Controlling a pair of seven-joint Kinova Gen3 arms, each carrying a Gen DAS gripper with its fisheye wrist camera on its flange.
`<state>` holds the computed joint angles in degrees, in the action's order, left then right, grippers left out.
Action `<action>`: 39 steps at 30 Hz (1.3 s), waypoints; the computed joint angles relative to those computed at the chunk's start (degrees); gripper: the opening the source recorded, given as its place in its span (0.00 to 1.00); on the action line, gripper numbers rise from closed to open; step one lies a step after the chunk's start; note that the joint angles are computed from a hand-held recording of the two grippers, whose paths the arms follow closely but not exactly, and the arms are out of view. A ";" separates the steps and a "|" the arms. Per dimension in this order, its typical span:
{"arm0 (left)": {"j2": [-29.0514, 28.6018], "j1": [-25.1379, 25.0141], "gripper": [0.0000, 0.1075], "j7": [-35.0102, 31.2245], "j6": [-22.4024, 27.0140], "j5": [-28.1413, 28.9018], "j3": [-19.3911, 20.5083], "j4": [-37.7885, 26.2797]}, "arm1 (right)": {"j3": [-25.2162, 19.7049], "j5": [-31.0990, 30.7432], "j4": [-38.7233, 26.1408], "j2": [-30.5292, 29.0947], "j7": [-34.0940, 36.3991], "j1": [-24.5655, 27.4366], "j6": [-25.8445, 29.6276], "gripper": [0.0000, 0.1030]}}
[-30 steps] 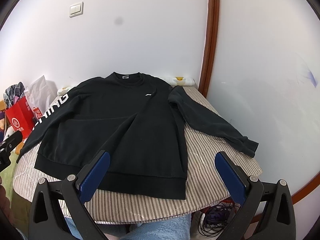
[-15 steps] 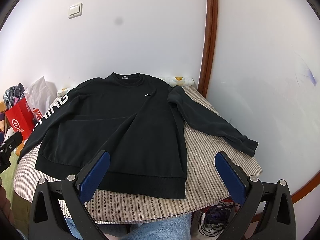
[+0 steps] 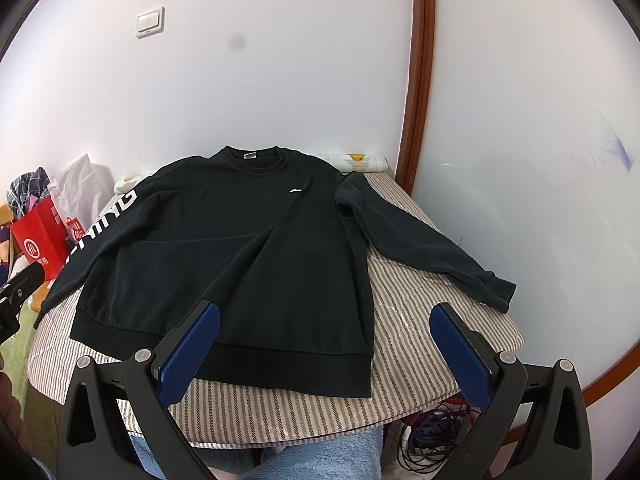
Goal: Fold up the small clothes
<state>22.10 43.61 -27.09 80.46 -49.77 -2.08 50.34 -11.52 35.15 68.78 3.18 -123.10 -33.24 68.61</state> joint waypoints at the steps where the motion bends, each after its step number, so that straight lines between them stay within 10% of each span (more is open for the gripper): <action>1: 0.31 -0.04 0.96 -0.21 0.19 0.10 0.05 -0.58 | -0.02 -0.01 -0.11 0.03 0.05 -0.04 0.13 1.00; 21: -0.51 -8.84 0.96 -3.70 -7.92 8.82 0.15 1.65 | 3.91 -4.21 -9.25 8.26 5.19 -1.39 1.54 1.00; 39: -8.85 -31.33 0.90 0.49 -31.24 31.15 0.95 28.24 | 11.15 -12.18 -23.40 25.28 12.21 -3.12 2.81 1.00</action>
